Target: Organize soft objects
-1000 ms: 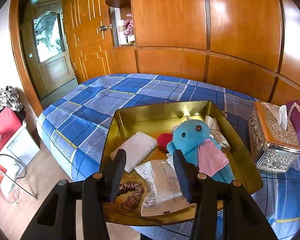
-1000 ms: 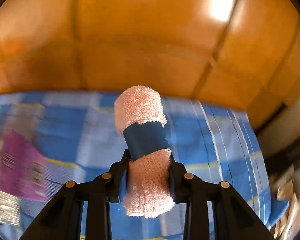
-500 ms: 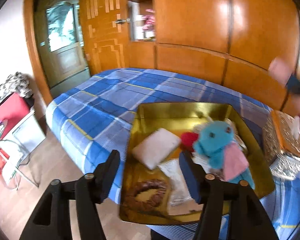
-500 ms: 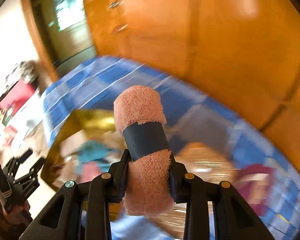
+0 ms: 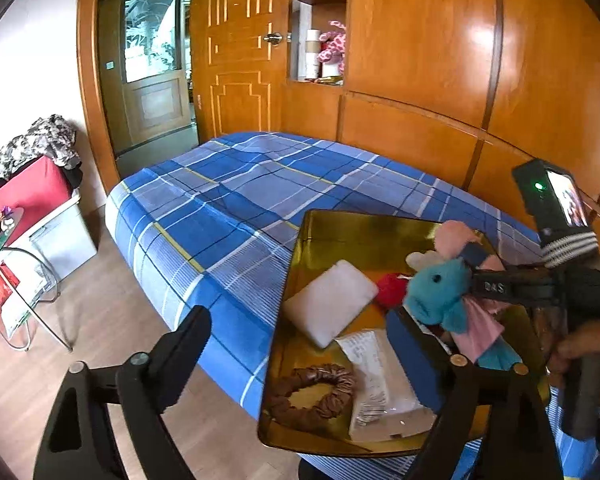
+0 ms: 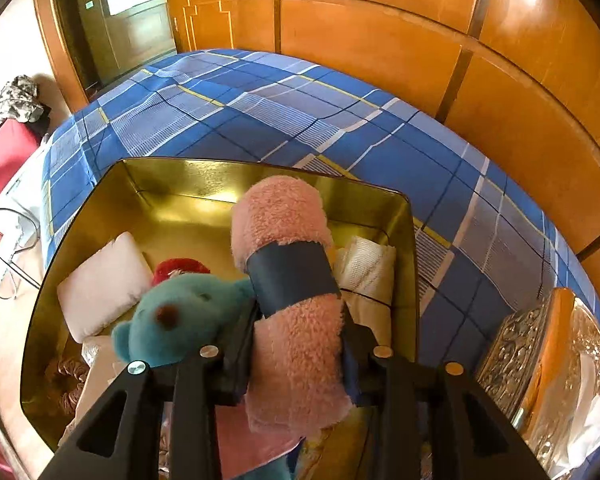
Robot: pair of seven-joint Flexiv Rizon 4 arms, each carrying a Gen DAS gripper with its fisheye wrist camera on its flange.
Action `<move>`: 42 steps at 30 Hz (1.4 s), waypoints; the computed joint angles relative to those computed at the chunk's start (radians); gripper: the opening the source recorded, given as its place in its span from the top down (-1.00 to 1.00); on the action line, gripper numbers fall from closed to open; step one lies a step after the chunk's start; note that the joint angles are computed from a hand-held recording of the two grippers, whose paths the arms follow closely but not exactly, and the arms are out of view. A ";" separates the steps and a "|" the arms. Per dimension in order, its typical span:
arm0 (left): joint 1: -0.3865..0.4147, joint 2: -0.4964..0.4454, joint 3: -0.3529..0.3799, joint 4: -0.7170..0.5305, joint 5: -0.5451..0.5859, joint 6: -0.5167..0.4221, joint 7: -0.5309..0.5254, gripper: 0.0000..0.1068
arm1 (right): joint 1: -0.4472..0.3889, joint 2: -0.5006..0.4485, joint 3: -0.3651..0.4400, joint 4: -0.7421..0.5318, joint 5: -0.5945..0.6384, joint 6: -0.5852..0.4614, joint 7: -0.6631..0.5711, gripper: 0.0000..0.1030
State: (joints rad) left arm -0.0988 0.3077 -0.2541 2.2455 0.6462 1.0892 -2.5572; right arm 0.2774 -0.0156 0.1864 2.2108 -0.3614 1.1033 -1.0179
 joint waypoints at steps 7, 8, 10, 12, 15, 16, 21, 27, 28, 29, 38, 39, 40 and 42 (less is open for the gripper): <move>-0.008 0.006 -0.026 -0.013 0.013 -0.002 -0.013 -0.92 | -0.024 0.056 0.001 0.063 -0.100 0.082 0.058 -0.29; -0.010 0.008 -0.028 -0.014 0.015 -0.002 -0.015 -0.92 | -0.030 0.071 0.003 0.077 -0.119 0.103 0.070 -0.32; -0.011 0.013 -0.034 -0.018 0.022 -0.006 -0.021 -0.92 | -0.050 0.102 0.007 0.105 -0.175 0.136 0.114 -0.32; -0.013 0.017 -0.040 -0.019 0.024 -0.010 -0.027 -0.92 | -0.070 0.126 0.012 0.127 -0.217 0.166 0.153 -0.32; -0.017 0.023 -0.045 -0.021 0.025 -0.014 -0.035 -0.92 | -0.109 0.176 0.023 0.171 -0.270 0.208 0.214 -0.32; -0.018 0.024 -0.048 -0.022 0.025 -0.015 -0.039 -0.92 | -0.118 0.194 0.027 0.185 -0.271 0.219 0.223 -0.32; -0.022 0.026 -0.074 -0.032 0.037 -0.041 -0.062 -0.92 | -0.227 0.305 0.081 0.278 -0.379 0.273 0.351 -0.32; -0.039 0.021 -0.106 -0.054 0.070 -0.075 -0.104 -0.92 | -0.316 0.420 0.125 0.372 -0.448 0.293 0.466 -0.32; -0.045 0.019 -0.106 -0.056 0.073 -0.075 -0.110 -0.92 | -0.325 0.435 0.130 0.383 -0.453 0.293 0.476 -0.32; -0.050 0.017 -0.104 -0.058 0.077 -0.073 -0.115 -0.92 | -0.329 0.445 0.134 0.391 -0.452 0.292 0.479 -0.32; -0.089 -0.002 -0.102 -0.077 0.106 -0.096 -0.139 -0.92 | -0.339 0.501 0.154 0.430 -0.449 0.275 0.497 -0.32; -0.092 -0.003 -0.101 -0.078 0.108 -0.099 -0.141 -0.92 | -0.339 0.504 0.155 0.432 -0.448 0.273 0.498 -0.32; -0.095 -0.003 -0.099 -0.079 0.110 -0.102 -0.142 -0.92 | -0.339 0.507 0.155 0.434 -0.446 0.273 0.498 -0.32; -0.100 -0.005 -0.100 -0.084 0.114 -0.115 -0.144 -0.92 | -0.335 0.512 0.154 0.439 -0.438 0.272 0.495 -0.32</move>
State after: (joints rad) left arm -0.1988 0.3030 -0.3537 2.1615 0.7601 0.9741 -2.7014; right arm -0.0575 0.4968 0.3408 2.6500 -0.7999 1.3757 -0.5234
